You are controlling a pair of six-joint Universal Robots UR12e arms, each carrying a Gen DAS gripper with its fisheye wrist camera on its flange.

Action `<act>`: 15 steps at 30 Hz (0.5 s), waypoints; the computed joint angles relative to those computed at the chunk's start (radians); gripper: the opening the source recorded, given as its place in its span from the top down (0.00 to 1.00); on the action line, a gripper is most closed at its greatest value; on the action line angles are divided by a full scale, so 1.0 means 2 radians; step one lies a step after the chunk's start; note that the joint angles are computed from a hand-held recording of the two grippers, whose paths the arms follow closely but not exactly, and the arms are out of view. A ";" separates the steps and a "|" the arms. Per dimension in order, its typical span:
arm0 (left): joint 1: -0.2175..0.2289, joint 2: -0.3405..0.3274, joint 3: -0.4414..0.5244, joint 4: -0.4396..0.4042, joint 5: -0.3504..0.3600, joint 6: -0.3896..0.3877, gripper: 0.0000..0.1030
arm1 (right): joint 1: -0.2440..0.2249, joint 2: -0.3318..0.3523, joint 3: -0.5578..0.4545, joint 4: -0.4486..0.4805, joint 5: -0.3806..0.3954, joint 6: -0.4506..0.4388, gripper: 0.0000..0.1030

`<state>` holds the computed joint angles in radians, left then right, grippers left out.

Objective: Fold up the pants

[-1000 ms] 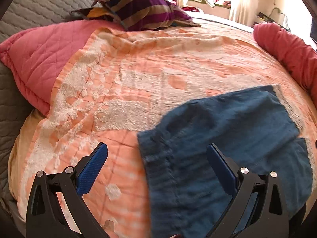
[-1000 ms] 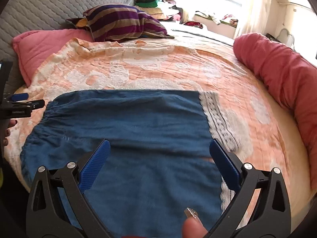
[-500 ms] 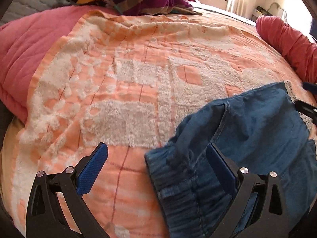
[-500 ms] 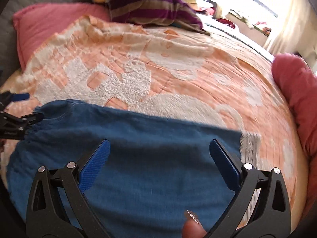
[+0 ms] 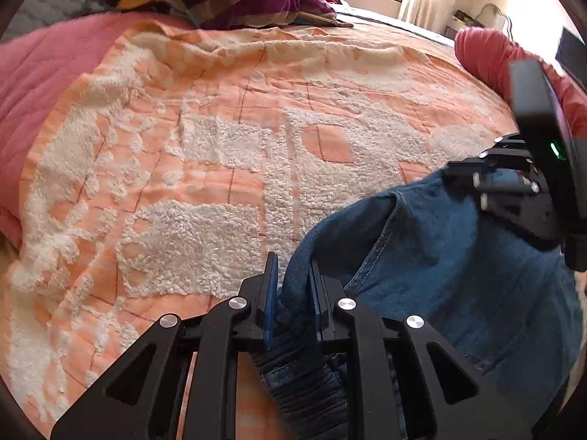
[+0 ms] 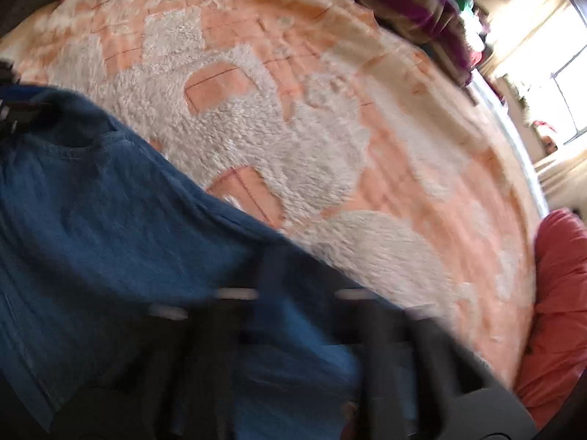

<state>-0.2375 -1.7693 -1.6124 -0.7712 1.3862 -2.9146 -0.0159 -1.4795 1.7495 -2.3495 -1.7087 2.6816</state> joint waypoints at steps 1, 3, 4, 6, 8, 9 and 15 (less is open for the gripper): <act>-0.002 0.000 0.000 0.002 0.005 0.005 0.86 | 0.002 0.003 0.000 -0.011 -0.005 0.010 1.00; -0.003 -0.002 0.001 0.004 0.015 0.007 0.83 | 0.001 0.007 -0.001 -0.028 0.000 0.032 1.00; -0.003 -0.003 0.001 0.002 0.015 0.006 0.81 | 0.002 0.009 -0.002 -0.026 -0.001 0.042 1.00; -0.002 -0.006 0.004 -0.003 0.021 0.001 0.73 | -0.001 0.012 -0.003 -0.021 0.001 0.061 1.00; 0.002 -0.006 0.004 -0.006 0.013 -0.005 0.71 | -0.014 0.000 0.001 -0.017 0.048 0.073 0.91; 0.004 -0.005 0.004 -0.007 0.007 -0.008 0.71 | -0.019 -0.006 0.003 -0.019 0.068 0.066 0.80; 0.010 0.003 -0.001 0.018 -0.012 -0.028 0.81 | -0.024 -0.029 0.008 -0.018 0.088 -0.021 0.58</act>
<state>-0.2169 -1.7643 -1.6145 -0.7359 1.3628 -2.9703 -0.0641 -1.5367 1.7663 -2.3855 -1.5331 2.6392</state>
